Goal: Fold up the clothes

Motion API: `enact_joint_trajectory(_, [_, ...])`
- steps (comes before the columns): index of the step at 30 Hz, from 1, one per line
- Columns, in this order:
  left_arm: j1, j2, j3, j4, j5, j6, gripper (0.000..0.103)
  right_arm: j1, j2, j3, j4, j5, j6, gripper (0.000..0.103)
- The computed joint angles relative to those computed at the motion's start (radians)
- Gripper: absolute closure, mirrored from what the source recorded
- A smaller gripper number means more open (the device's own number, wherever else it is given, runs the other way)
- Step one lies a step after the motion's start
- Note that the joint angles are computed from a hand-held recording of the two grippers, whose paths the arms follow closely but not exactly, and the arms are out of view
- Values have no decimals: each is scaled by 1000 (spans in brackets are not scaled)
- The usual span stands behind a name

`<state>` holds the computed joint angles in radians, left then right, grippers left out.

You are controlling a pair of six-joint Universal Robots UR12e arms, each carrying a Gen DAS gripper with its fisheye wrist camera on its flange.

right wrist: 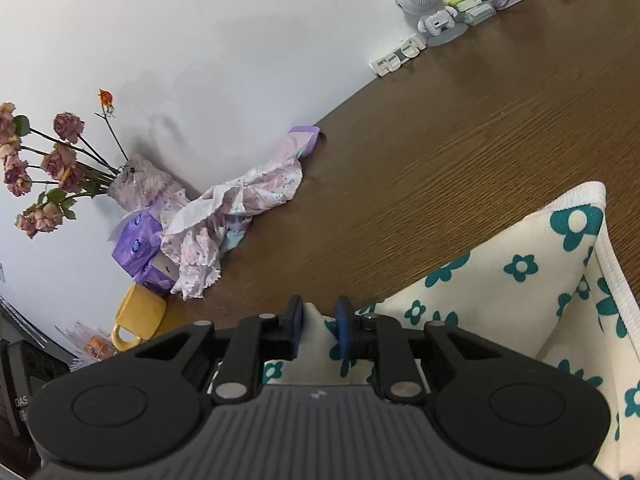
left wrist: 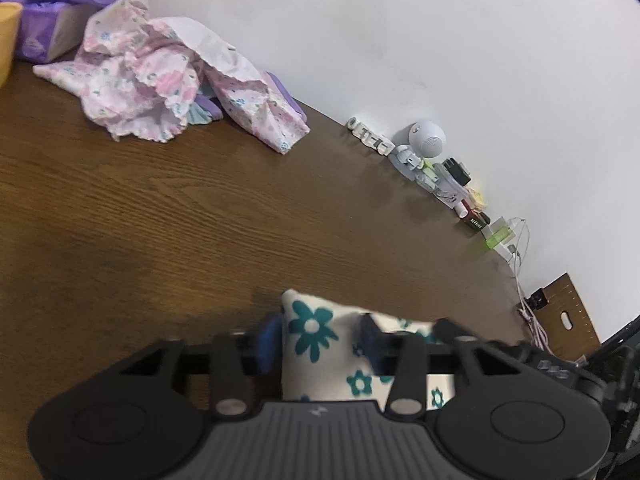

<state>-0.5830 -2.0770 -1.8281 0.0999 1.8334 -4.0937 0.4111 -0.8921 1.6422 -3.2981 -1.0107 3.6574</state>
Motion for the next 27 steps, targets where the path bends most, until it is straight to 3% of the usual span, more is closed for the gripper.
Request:
enact_joint_trajectory(2, [-20, 13, -17, 18, 38, 27, 41, 0, -17, 33, -65, -20, -10, 63])
enact_joint_trajectory(3, [-32, 19, -26, 21, 61, 28, 37, 0, -29, 52, -95, -33, -22, 60])
enact_joint_trajectory(6, [-56, 30, -44, 18, 80, 7, 35, 4, -73, 116, -121, -64, -78, 59])
enact_joint_trajectory(10, [-64, 22, -52, 39, 56, -26, 38, 0, -97, 158, -105, -14, -86, 60])
enact_joint_trajectory(18, [-61, -2, -61, 107, 31, -84, 63, 3, -83, 167, -125, -6, -42, 74])
enact_joint_trajectory(21, [-57, -3, -75, 143, 18, -121, 62, 7, -74, 170, -142, -18, -41, 76])
enact_joint_trajectory(25, [-57, 0, -84, 171, 19, -140, 47, -16, -56, 179, -229, 45, 86, 57])
enact_joint_trajectory(27, [-60, 1, -81, 160, 33, -139, 47, -22, -50, 177, -242, 53, 116, 57])
